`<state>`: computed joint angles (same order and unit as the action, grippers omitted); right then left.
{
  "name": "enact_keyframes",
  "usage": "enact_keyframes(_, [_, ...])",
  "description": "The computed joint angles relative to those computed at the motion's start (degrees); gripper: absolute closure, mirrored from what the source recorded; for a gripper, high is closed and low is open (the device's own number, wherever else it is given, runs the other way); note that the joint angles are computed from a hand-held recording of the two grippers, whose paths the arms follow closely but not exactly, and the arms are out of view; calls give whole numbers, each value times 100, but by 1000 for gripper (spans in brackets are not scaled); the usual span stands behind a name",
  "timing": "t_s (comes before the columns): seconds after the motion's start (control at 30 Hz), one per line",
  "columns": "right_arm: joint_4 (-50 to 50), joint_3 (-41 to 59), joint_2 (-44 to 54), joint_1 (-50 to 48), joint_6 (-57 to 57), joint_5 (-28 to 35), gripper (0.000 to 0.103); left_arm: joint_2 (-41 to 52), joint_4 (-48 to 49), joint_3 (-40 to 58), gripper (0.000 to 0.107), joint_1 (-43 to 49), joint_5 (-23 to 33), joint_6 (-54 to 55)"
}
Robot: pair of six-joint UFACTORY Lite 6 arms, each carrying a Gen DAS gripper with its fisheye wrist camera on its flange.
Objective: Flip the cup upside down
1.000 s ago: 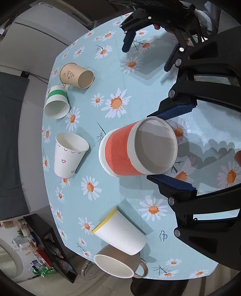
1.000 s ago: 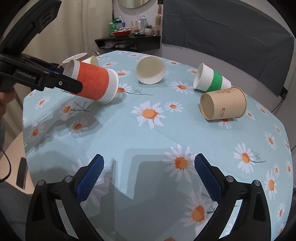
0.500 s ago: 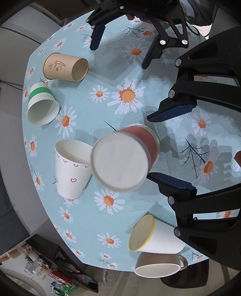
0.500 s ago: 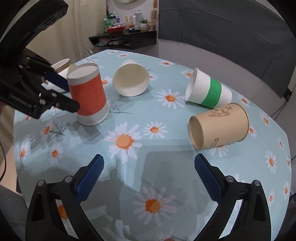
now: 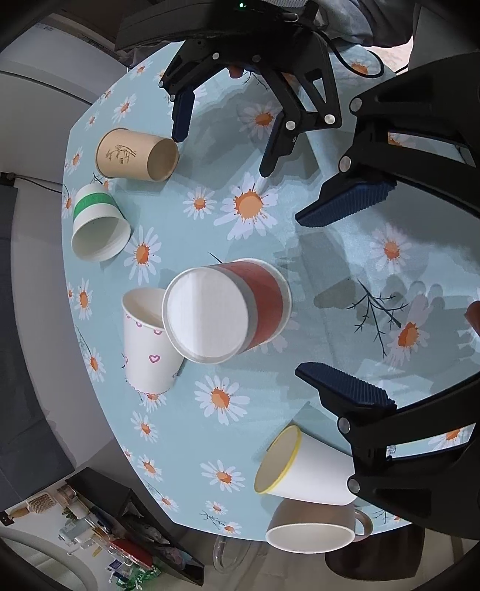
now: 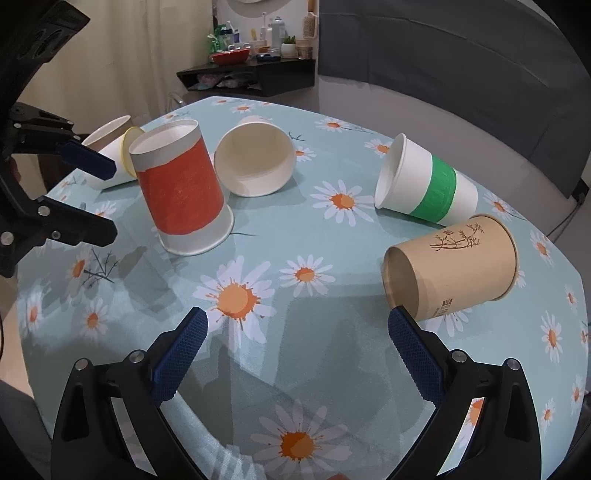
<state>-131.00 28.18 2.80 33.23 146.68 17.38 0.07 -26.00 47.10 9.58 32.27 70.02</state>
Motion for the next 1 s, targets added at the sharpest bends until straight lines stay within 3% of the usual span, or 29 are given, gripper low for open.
enact_keyframes(0.27, [1957,-452,-634,844,-957,286,9,-1103,-1168,-1006,20,989,408,1755])
enact_keyframes(0.4, [2993,-725,-928,1602,-1243,790,9,-1506,-1855,-1534,18,1478,530,2732])
enact_keyframes(0.6, [4023,-919,-991,2950,-685,1771,9,-1970,-3385,-2410,12,2353,743,4679])
enact_keyframes(0.83, [3975,-822,-393,4067,734,2417,8,-1672,-4777,-3063,10,3411,1210,6829])
enact_keyframes(1.0, [4311,-701,168,4608,1308,2894,8,-649,-5335,-3003,10,4085,1472,7931])
